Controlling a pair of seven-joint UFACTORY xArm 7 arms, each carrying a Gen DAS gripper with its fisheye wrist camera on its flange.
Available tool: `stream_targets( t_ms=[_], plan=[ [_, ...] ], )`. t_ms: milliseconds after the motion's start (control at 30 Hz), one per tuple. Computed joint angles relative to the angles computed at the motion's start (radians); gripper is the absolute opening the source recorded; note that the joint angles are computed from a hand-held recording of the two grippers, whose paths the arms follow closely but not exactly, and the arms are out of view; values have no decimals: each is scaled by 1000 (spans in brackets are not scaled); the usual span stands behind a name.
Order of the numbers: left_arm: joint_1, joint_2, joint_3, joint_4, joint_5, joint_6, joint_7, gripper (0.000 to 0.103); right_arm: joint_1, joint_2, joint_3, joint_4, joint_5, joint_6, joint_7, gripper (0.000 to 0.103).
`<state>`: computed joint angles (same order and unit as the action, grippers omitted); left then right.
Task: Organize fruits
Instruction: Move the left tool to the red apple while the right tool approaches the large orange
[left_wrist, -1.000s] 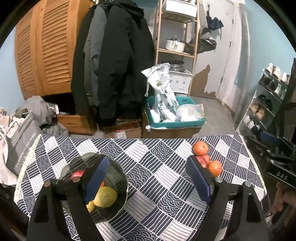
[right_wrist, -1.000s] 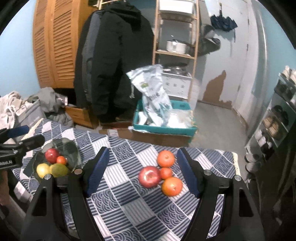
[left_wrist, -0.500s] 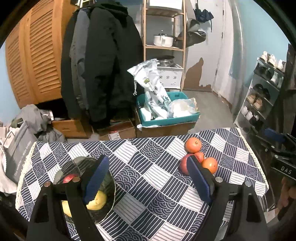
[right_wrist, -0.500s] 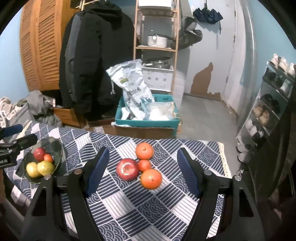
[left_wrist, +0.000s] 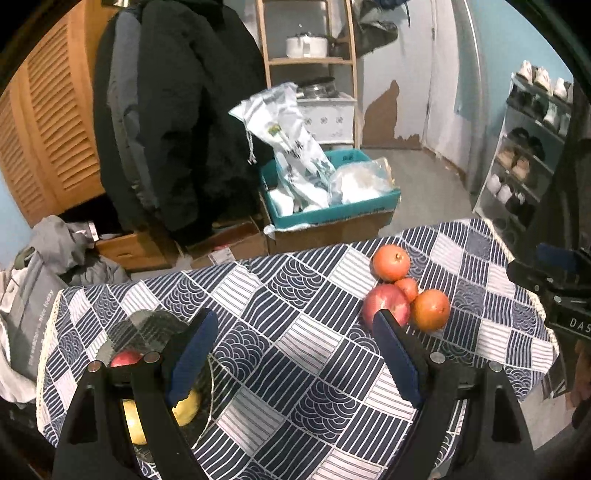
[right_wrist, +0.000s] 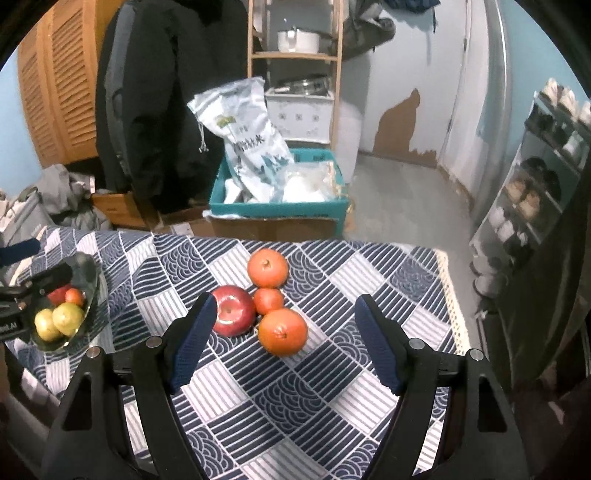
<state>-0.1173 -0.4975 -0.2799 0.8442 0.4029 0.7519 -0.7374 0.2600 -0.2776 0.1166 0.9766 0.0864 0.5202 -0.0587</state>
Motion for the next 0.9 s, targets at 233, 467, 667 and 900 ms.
stream_targets(
  t_ms=[233, 467, 667, 900],
  plan=[
    [-2, 116, 0, 35, 37, 0, -12, 87, -9, 96, -5, 35, 2, 46, -7, 77],
    [-23, 213, 19, 64, 98, -22, -44, 87, -12, 230, 1, 94, 1, 84, -30, 77],
    [-53, 273, 55, 67, 102, -51, -32, 87, -14, 310, 5, 114, -1, 98, -64, 77],
    [-81, 344, 82, 93, 90, -74, -15, 87, -11, 378, 11, 142, 1, 122, -79, 77]
  ],
)
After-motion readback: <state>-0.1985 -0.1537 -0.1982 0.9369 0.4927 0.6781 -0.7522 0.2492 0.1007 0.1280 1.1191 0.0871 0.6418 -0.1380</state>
